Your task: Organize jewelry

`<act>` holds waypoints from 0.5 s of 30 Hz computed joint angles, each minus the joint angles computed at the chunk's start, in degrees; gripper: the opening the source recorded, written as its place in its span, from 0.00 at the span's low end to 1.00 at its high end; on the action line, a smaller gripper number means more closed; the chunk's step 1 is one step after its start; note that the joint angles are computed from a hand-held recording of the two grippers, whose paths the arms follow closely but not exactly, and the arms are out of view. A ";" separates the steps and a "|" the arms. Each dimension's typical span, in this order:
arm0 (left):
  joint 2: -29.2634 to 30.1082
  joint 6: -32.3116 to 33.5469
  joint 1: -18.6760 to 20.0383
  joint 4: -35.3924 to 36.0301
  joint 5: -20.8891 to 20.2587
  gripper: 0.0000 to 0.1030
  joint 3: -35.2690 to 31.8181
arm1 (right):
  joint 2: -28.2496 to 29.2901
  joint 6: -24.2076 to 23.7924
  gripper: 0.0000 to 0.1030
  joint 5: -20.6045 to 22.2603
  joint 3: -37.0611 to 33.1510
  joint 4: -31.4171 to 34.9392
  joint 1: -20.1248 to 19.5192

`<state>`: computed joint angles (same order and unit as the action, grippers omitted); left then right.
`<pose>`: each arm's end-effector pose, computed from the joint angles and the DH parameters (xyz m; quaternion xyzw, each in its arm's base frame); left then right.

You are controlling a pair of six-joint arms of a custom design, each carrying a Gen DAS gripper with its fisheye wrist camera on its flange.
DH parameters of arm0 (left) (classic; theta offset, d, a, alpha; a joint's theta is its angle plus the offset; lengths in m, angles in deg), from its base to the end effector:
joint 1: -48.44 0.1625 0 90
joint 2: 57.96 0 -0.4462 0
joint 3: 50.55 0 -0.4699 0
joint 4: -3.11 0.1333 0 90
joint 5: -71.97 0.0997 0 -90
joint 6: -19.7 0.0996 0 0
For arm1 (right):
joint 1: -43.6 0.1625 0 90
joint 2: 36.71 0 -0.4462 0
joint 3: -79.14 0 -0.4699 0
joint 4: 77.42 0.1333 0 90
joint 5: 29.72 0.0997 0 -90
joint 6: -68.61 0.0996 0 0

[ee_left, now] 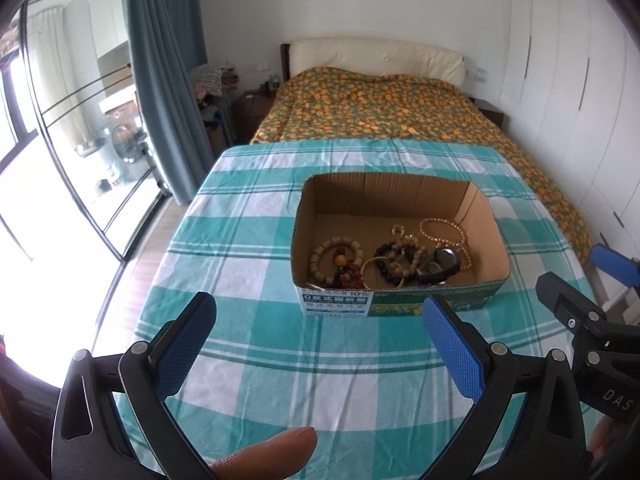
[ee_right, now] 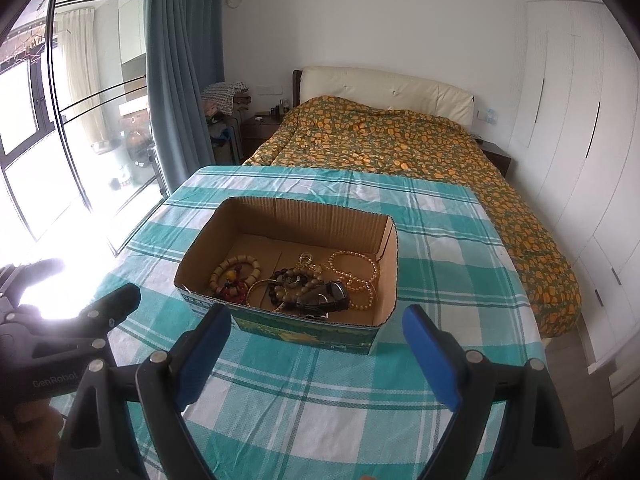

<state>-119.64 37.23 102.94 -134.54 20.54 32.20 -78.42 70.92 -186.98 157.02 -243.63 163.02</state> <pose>-0.2905 -0.7437 0.3613 0.3422 0.8559 -0.2645 0.2836 0.4357 -0.6883 0.2167 -0.0010 -0.8050 0.4164 0.4226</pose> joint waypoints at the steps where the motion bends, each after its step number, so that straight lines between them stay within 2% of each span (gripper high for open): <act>1: -0.14 -0.07 -0.06 -0.17 -0.04 1.00 0.01 | -0.04 0.20 0.87 0.12 0.01 0.24 0.09; 8: -0.58 -0.17 -0.23 -0.29 -0.33 1.00 0.00 | -0.20 -0.10 0.87 -0.04 0.16 0.60 0.74; 15: -0.63 -0.19 -0.21 -0.39 -0.37 1.00 0.06 | 0.26 -2.74 0.87 -1.12 -0.28 -1.26 1.21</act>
<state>-120.27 37.03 102.73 -134.94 20.17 32.27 -78.16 68.17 -188.10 156.73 -244.90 164.23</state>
